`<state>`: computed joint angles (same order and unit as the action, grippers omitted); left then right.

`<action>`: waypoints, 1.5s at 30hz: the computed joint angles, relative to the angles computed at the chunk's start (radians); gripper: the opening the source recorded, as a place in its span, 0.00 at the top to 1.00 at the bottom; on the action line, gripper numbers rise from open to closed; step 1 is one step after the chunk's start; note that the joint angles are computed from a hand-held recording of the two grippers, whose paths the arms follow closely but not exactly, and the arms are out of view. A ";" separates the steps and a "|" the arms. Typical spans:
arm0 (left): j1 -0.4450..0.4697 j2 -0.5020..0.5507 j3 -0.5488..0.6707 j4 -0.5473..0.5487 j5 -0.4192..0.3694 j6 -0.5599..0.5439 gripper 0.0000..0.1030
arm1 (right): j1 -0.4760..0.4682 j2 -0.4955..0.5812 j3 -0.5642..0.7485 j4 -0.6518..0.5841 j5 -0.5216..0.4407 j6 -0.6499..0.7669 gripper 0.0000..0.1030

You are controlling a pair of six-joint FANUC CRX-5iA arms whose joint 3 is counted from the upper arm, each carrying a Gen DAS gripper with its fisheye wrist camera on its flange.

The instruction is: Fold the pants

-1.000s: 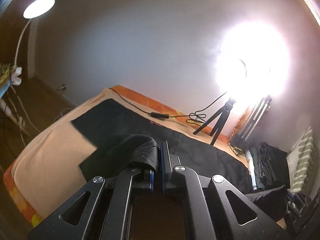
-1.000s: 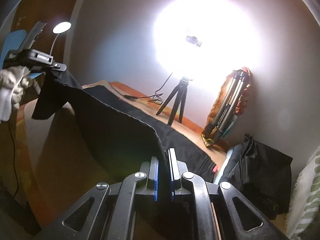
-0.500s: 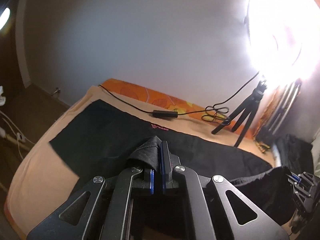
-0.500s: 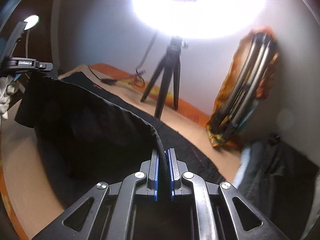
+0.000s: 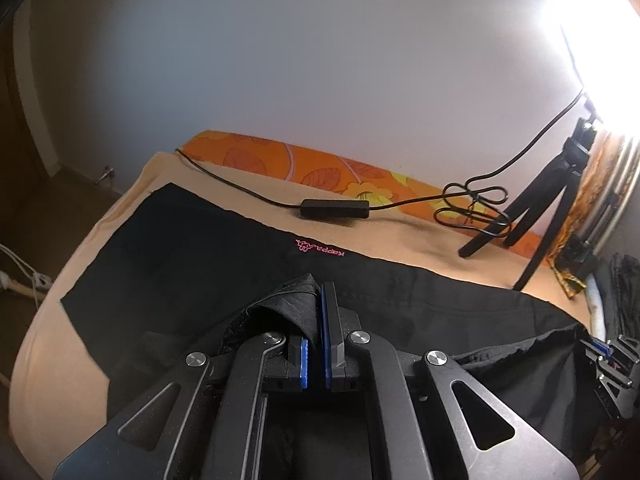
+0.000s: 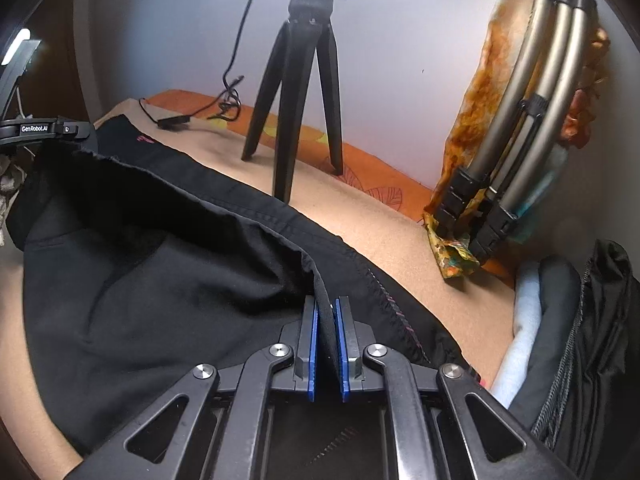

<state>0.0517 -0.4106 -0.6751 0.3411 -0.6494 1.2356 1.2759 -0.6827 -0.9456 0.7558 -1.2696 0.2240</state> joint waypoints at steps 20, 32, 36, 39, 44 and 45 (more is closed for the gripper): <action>0.085 0.207 0.130 0.150 -0.272 -0.176 0.64 | -0.118 0.118 0.040 -0.069 0.062 0.094 0.82; 0.258 0.185 0.190 0.239 -0.547 -0.338 0.59 | -0.129 0.093 0.029 -0.047 0.024 0.083 0.68; 0.339 0.055 0.141 0.219 -0.538 -0.445 0.59 | -0.054 0.070 0.018 -0.008 -0.042 0.034 0.66; 0.430 -0.047 0.063 0.218 -0.564 -0.522 0.59 | 0.041 0.039 0.012 0.032 -0.110 -0.017 0.62; 0.535 -0.167 -0.076 0.226 -0.608 -0.586 0.59 | 0.142 0.019 0.022 0.074 -0.111 -0.076 0.59; 0.554 -0.179 -0.101 0.237 -0.619 -0.586 0.59 | 0.150 0.027 0.027 0.081 -0.097 -0.080 0.57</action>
